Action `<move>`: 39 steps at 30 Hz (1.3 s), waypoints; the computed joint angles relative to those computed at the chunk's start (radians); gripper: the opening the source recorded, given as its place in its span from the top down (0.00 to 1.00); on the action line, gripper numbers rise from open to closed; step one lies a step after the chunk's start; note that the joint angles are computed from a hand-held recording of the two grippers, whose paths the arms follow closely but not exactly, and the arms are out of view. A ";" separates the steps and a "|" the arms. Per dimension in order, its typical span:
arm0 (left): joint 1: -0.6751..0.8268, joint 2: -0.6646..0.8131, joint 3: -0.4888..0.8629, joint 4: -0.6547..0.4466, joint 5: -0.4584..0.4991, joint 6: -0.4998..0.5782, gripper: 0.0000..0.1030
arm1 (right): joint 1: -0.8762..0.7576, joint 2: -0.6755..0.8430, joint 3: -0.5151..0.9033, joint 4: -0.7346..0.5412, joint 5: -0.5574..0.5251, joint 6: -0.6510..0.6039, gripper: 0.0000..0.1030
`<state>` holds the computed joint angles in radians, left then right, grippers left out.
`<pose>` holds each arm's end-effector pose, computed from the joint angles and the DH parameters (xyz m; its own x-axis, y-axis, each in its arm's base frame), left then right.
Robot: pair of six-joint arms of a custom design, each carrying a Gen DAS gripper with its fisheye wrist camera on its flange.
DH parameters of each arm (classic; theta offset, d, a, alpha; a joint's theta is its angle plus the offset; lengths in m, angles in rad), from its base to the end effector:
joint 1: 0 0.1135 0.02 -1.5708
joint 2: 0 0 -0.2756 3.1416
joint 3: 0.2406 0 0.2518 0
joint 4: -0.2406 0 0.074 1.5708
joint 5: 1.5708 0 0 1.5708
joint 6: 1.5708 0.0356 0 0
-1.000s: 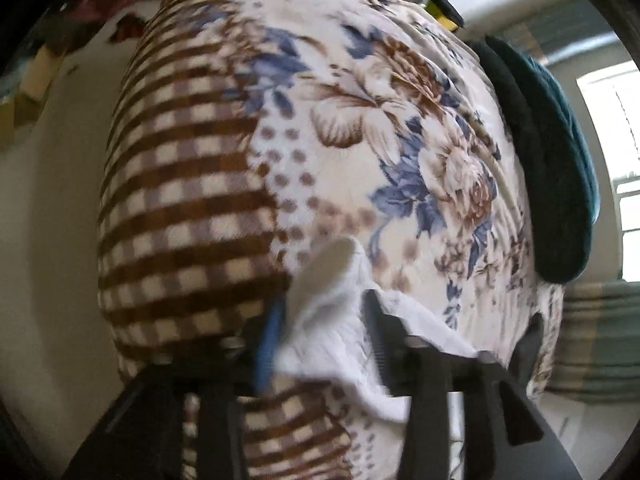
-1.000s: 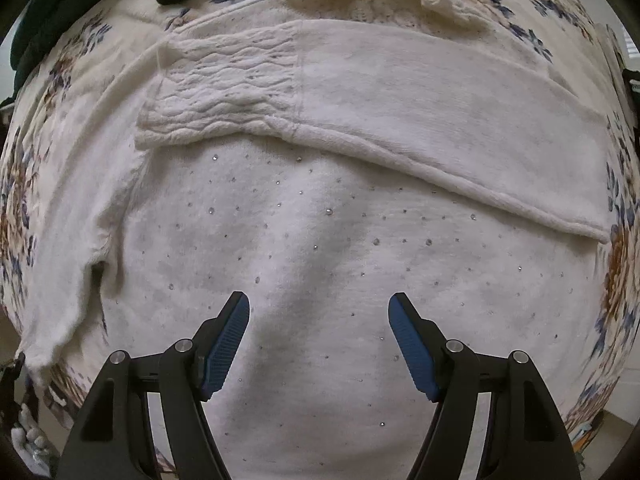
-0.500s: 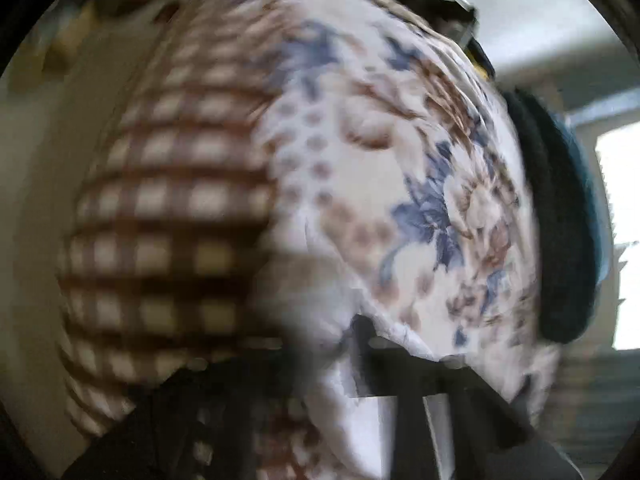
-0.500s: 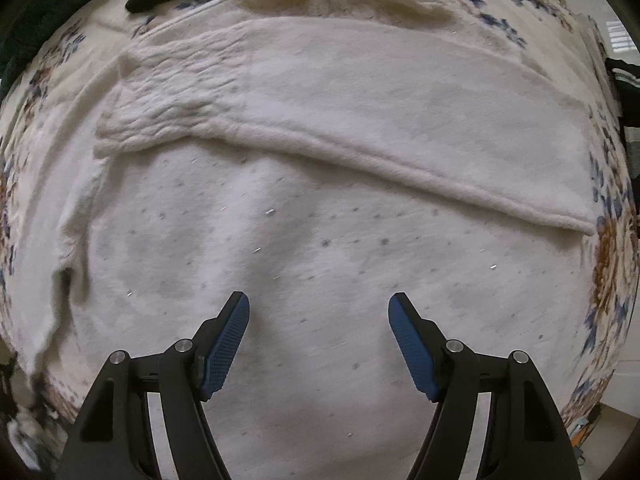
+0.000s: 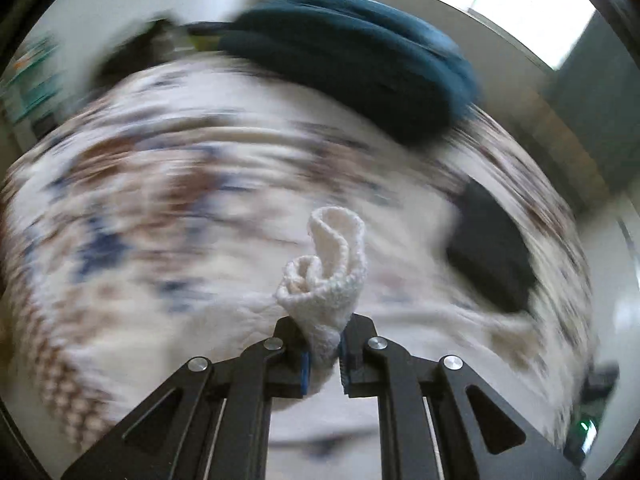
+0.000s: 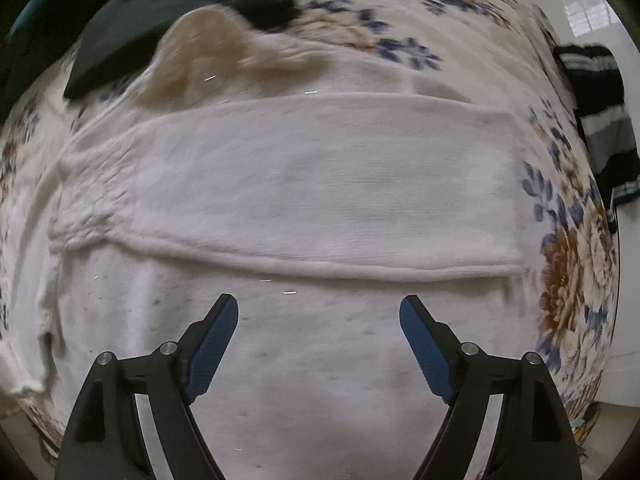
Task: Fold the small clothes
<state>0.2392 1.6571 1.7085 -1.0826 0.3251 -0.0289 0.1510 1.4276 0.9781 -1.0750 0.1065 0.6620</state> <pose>0.3333 0.0696 0.3681 -0.8313 -0.2309 -0.5057 -0.0891 0.9532 -0.2888 0.2300 0.0312 0.2248 -0.8679 0.4862 -0.1018 0.4929 0.8683 -0.0553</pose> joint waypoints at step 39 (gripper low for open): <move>-0.354 0.091 -0.156 0.119 -0.391 -0.109 0.01 | -0.563 0.067 0.102 0.133 -0.211 -0.378 0.93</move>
